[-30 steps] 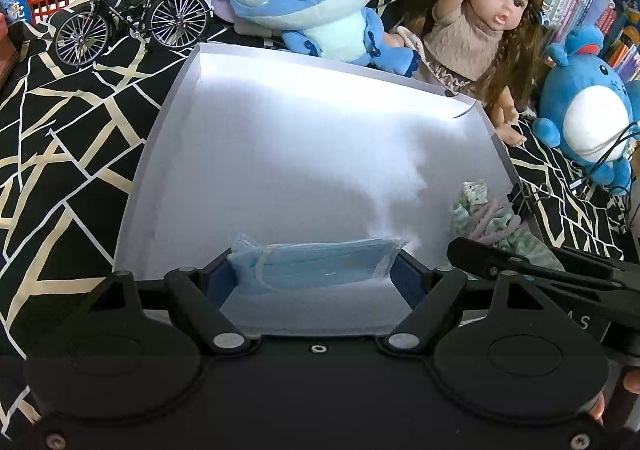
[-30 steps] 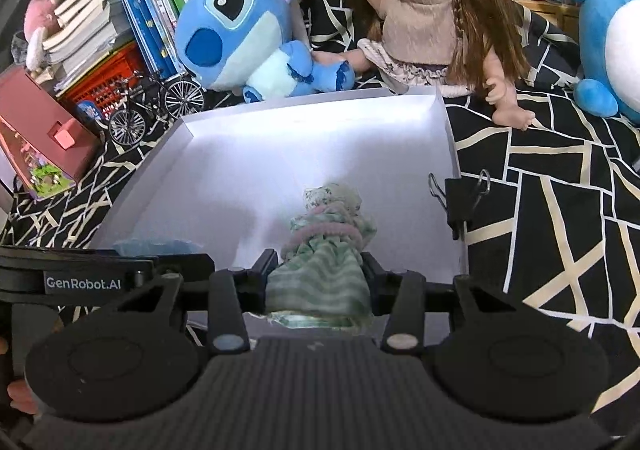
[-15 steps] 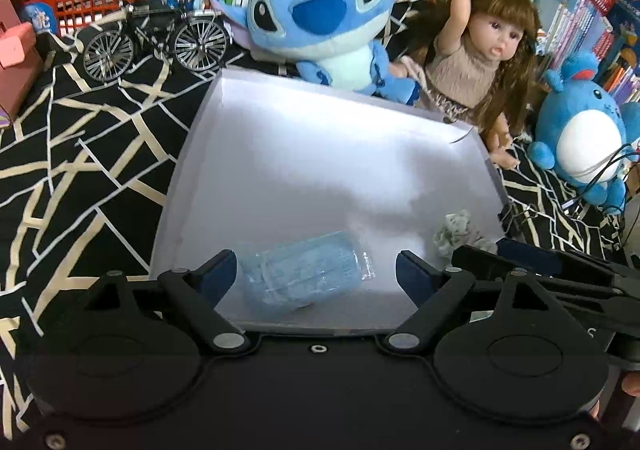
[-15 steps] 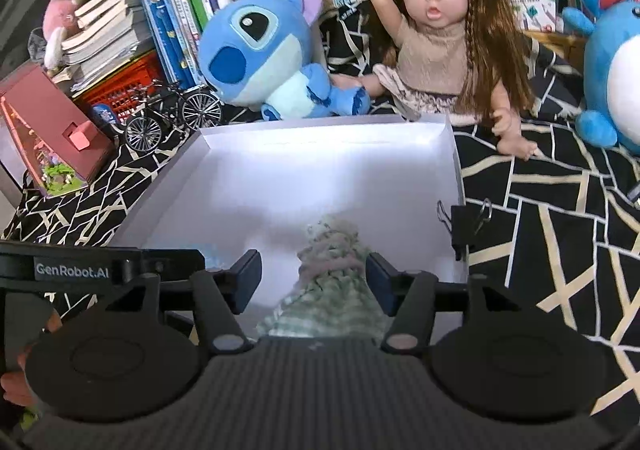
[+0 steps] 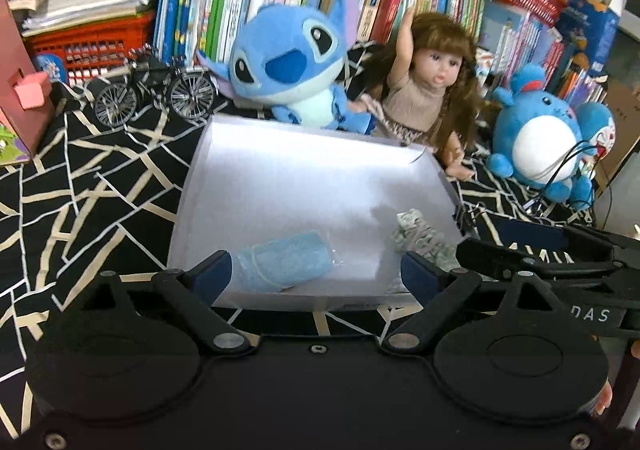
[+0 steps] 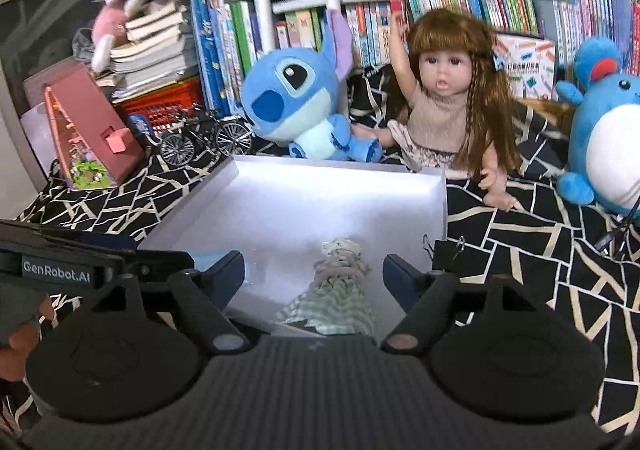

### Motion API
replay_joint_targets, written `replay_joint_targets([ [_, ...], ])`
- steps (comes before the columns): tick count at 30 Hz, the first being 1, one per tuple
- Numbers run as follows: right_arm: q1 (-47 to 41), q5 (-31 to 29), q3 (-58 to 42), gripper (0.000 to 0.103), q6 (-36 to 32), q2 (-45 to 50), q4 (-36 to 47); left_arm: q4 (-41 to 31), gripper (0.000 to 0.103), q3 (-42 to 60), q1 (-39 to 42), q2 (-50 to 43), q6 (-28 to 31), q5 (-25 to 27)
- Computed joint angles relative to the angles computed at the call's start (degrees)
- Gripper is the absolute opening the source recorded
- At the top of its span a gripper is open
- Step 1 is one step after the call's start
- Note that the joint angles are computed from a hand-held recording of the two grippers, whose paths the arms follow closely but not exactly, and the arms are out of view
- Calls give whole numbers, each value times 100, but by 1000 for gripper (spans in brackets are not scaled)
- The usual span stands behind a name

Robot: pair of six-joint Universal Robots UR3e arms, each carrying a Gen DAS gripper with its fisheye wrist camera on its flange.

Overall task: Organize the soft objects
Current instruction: 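Open both grippers to drop the mask and cloth into the box, then grasp the green scrunchie with the left gripper while the right gripper grasps the white foam block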

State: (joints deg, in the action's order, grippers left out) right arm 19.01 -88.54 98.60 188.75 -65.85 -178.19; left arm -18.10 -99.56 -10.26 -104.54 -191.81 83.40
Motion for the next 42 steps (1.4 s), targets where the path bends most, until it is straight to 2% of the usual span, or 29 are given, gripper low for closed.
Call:
replay_joint_targets([
  [10, 215, -144, 1315, 96, -197, -600, -1276, 912, 94, -1399, -99, 880, 43, -11],
  [13, 272, -113, 1661, 103, -184, -706, -1641, 1182, 95, -1725, -214, 1029, 55, 121],
  [22, 629, -496, 2320, 103, -197, -785, -2411, 1890, 96, -2561, -515, 1421, 4, 387],
  [29, 1029, -1051, 2842, 103, -173, -337, -3784, 3019, 97, -3422, -1023, 1328, -439, 992],
  [36, 1293, -1411, 3217, 103, -3, -92, -4484, 4073, 101, -4014, -1616, 1182, -192, 1856],
  [42, 1549, -1822, 3488, 103, 181, 245, -5211, 4485, 101, -4405, -1788, 1246, -187, 2134],
])
